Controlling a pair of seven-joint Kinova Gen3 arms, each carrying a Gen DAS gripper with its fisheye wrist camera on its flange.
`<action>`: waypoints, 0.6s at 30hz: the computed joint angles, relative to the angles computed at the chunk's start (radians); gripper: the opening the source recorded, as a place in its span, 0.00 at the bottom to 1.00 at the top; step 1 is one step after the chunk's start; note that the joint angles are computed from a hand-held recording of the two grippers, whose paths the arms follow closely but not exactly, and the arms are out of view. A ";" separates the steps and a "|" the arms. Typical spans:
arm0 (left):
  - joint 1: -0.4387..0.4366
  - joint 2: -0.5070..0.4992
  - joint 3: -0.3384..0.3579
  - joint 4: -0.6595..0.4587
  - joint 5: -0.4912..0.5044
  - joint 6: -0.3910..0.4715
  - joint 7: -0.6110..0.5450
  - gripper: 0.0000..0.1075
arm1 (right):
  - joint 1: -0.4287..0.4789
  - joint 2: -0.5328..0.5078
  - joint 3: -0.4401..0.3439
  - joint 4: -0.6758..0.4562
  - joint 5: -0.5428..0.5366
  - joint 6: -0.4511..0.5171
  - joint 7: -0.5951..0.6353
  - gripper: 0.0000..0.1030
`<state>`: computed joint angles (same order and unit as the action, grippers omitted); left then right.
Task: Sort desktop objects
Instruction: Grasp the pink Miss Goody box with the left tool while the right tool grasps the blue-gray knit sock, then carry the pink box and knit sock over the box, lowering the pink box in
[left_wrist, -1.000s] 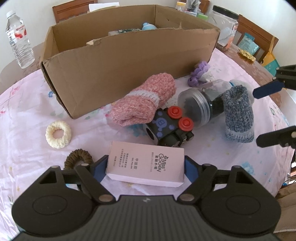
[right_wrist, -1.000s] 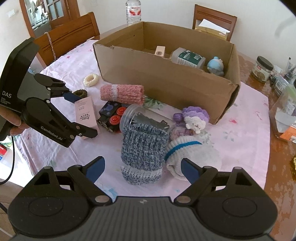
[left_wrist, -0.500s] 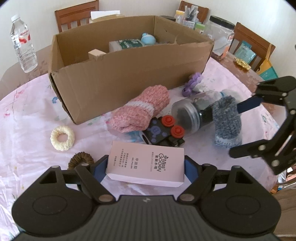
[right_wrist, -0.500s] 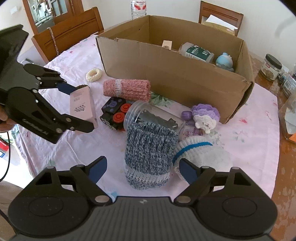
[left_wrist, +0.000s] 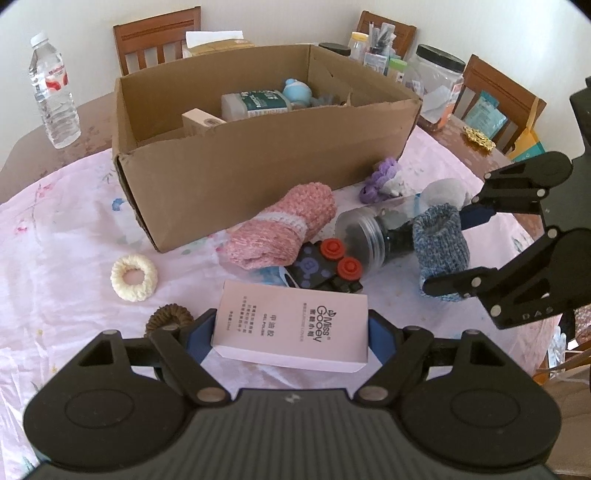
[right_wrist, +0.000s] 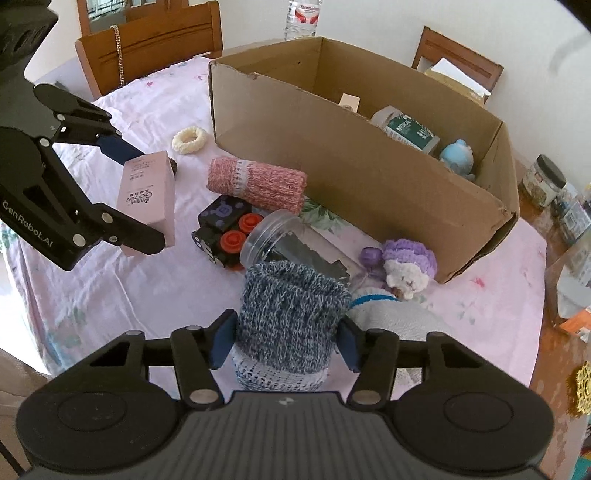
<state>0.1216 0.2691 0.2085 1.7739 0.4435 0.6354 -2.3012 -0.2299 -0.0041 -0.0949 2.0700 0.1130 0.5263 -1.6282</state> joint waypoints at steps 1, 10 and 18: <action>-0.001 0.000 0.000 -0.002 0.000 0.003 0.000 0.77 | 0.003 -0.001 0.003 -0.005 -0.016 0.009 0.016 0.58; 0.007 -0.020 -0.005 -0.028 -0.023 0.030 0.005 0.77 | 0.028 -0.025 0.022 -0.037 -0.087 0.089 0.132 0.57; 0.008 -0.048 -0.008 -0.075 0.002 0.064 -0.028 0.77 | 0.061 -0.059 0.047 -0.089 -0.137 0.145 0.239 0.57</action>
